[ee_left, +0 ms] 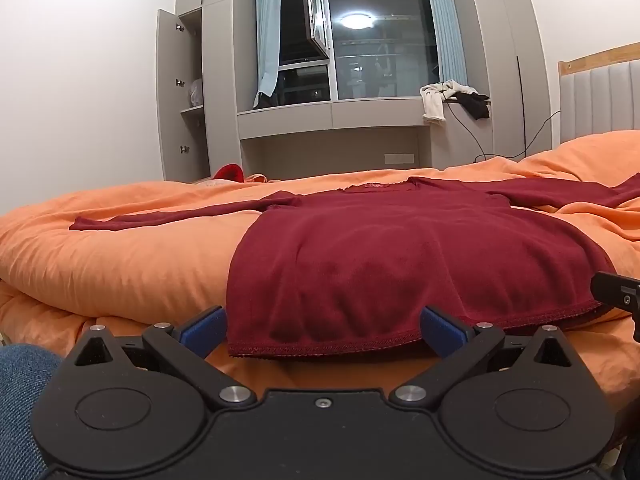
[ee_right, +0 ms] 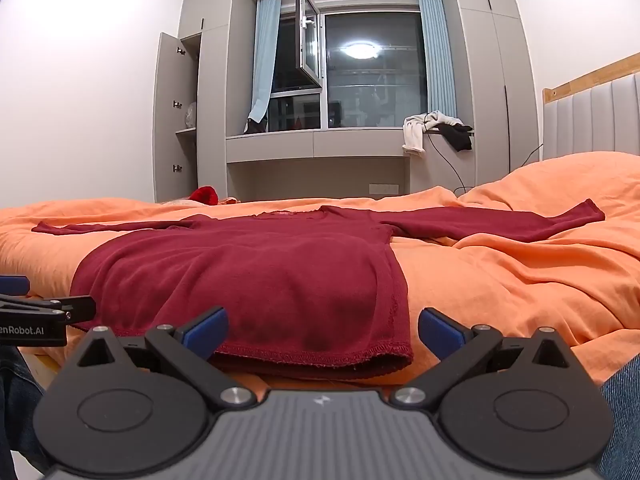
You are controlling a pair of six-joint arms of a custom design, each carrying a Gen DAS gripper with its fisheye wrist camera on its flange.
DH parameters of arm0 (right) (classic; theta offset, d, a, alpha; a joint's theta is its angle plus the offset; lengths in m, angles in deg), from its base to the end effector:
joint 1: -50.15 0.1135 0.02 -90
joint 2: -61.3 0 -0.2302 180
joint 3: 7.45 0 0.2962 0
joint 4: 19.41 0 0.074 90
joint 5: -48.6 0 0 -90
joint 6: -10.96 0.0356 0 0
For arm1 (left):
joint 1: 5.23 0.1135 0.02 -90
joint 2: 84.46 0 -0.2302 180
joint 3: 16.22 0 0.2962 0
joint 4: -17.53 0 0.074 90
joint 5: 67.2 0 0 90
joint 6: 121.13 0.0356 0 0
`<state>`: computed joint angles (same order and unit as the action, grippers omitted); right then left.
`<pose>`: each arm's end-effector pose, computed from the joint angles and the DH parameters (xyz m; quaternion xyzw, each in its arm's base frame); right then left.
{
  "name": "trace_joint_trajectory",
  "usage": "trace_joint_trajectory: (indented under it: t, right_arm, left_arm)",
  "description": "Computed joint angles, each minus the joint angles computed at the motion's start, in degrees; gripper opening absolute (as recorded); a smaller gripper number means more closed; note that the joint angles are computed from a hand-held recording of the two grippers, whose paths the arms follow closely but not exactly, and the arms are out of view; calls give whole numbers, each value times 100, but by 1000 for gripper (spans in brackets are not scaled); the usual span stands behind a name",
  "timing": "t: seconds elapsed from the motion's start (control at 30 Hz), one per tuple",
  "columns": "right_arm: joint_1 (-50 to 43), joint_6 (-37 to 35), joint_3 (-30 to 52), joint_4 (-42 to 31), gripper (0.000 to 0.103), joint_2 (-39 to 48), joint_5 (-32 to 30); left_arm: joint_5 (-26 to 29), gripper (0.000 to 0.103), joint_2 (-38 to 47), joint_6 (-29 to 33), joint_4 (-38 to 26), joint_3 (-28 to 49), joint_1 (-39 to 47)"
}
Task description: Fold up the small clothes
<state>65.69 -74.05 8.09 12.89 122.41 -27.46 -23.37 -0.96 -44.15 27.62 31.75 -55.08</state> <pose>0.2160 0.0512 0.0786 0.0034 0.7819 0.0162 0.6232 0.2286 -0.2312 0.1277 0.0470 0.8041 0.0266 0.5921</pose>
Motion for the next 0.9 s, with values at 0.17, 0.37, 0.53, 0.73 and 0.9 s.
trace_joint_trajectory:
  t: [0.17, 0.37, 0.53, 0.73, 0.9]
  right_arm:
    - [6, 3, 13, 0, 103, 23, 8]
    - [16, 7, 24, 2, 103, 42, 20]
    - [23, 8, 28, -1, 103, 49, 27]
    - [34, 10, 38, -12, 103, 57, 40]
    - [44, 14, 44, -28, 103, 54, 51]
  left_arm:
    - [-3, 102, 35, -7, 33, -3, -10]
    - [12, 102, 5, 1, -20, 12, 6]
    - [-24, 102, 106, -19, 78, 10, -29]
    - [-11, 102, 112, -26, 42, 32, -23]
    - [16, 102, 1, -9, -60, 27, 9]
